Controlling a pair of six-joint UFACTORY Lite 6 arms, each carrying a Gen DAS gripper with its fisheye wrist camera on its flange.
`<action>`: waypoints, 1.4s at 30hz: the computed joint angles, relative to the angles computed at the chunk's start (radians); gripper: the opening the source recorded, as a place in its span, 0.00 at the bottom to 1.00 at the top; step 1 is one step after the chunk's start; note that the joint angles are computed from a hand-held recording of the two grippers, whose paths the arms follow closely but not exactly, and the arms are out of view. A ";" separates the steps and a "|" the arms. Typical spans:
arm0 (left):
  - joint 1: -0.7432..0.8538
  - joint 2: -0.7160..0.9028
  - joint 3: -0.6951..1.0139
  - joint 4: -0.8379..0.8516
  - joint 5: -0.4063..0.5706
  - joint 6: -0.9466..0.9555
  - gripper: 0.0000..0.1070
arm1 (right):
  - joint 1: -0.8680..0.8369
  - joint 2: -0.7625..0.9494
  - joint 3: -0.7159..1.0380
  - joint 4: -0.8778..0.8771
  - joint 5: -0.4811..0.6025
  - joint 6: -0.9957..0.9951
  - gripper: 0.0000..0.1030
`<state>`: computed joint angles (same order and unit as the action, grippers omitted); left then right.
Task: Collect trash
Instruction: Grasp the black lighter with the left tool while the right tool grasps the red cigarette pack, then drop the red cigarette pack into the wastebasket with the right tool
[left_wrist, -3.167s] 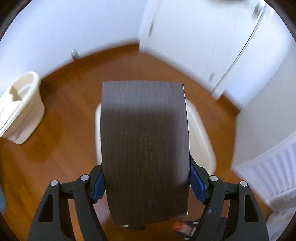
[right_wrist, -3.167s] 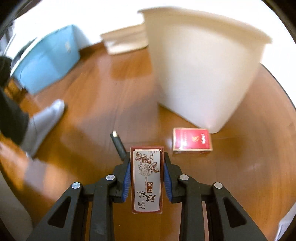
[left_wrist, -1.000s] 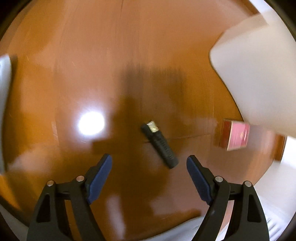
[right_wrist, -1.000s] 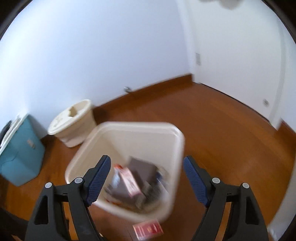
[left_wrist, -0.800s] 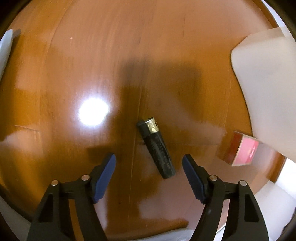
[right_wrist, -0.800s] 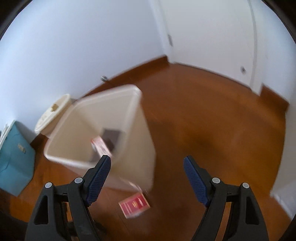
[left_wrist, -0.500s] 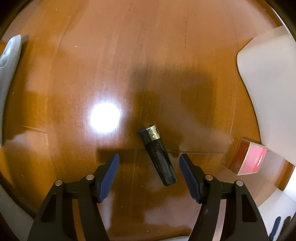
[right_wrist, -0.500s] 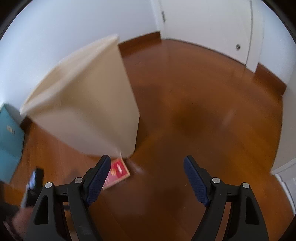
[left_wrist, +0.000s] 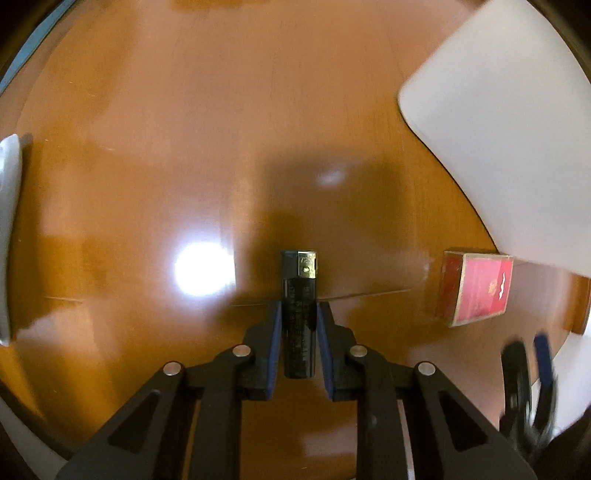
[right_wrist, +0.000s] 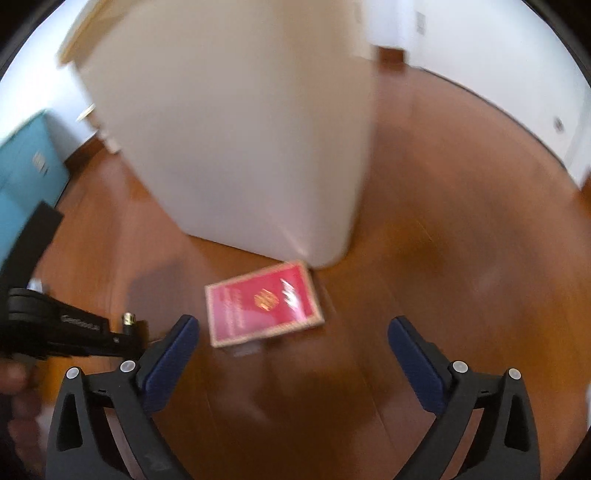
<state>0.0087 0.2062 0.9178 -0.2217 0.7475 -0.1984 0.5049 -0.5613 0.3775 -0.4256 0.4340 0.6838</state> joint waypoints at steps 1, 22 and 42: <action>0.026 -0.015 -0.016 0.003 0.007 0.026 0.17 | 0.028 0.058 0.024 -0.061 -0.013 0.040 1.00; 0.067 0.063 0.030 -0.064 0.045 0.154 0.17 | -0.020 0.588 0.246 -0.100 -0.218 0.019 1.00; 0.193 -0.136 0.056 -0.019 0.186 0.322 0.17 | -0.189 -0.087 0.328 0.426 0.297 -0.447 0.87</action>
